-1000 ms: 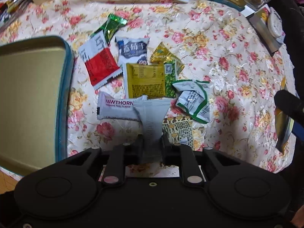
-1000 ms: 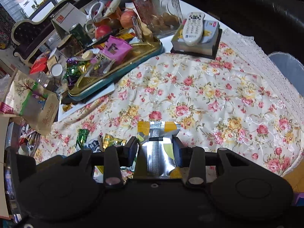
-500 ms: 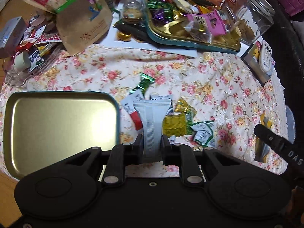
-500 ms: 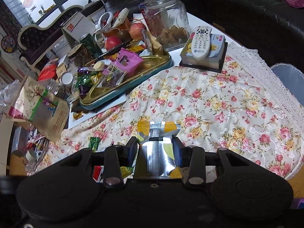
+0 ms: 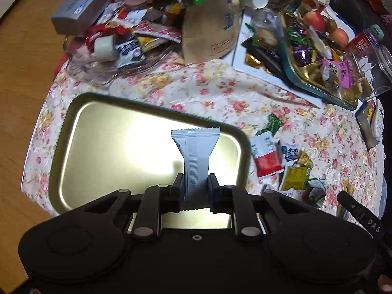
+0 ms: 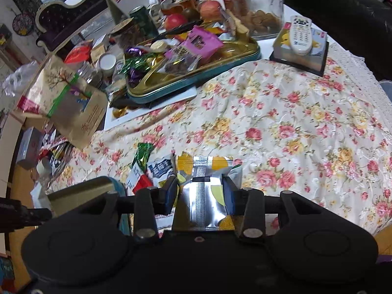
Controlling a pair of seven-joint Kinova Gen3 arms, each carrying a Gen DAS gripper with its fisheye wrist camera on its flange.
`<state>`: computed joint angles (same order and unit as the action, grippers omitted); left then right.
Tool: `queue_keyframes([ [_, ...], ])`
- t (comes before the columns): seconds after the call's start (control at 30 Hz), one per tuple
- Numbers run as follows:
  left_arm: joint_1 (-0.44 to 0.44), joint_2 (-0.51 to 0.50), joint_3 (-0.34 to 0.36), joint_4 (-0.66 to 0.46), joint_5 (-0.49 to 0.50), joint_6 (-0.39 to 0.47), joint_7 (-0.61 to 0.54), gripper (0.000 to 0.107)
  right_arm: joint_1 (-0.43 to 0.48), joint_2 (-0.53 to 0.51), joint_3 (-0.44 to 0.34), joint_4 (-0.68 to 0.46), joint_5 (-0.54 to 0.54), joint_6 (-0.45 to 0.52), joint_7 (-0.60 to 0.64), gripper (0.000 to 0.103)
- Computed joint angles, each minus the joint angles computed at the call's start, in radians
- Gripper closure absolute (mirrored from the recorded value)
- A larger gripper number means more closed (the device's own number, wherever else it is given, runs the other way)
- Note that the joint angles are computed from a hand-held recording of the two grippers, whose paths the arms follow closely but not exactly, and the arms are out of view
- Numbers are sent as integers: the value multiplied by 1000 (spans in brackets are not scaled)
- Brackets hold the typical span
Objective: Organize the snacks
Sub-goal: 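Open the right gripper over the gold tray while the left drops the white strip there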
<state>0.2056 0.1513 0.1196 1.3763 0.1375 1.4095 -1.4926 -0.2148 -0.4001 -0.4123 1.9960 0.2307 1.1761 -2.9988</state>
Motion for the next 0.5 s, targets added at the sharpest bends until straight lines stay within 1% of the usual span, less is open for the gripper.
queue_keyframes([
  [0.1, -24, -8, -13, 17, 6, 1, -30, 82, -9, 47, -20, -13, 6, -22, -18, 61],
  [0.2, -32, -22, -16, 35, -14, -7, -54, 82, -42, 91, -30, -32, 21, -45, -34, 61],
  [0.3, -54, -38, -25, 55, 5, -21, -92, 82, -88, 143, -40, -61, 49, -59, -50, 61],
  [0.37, -68, -41, -30, 60, 19, -18, -109, 82, -120, 175, -39, -80, 65, -71, -56, 61],
  [0.5, -83, -31, -36, 58, 26, -1, -102, 82, -183, 222, -16, -112, 79, -109, -61, 60],
])
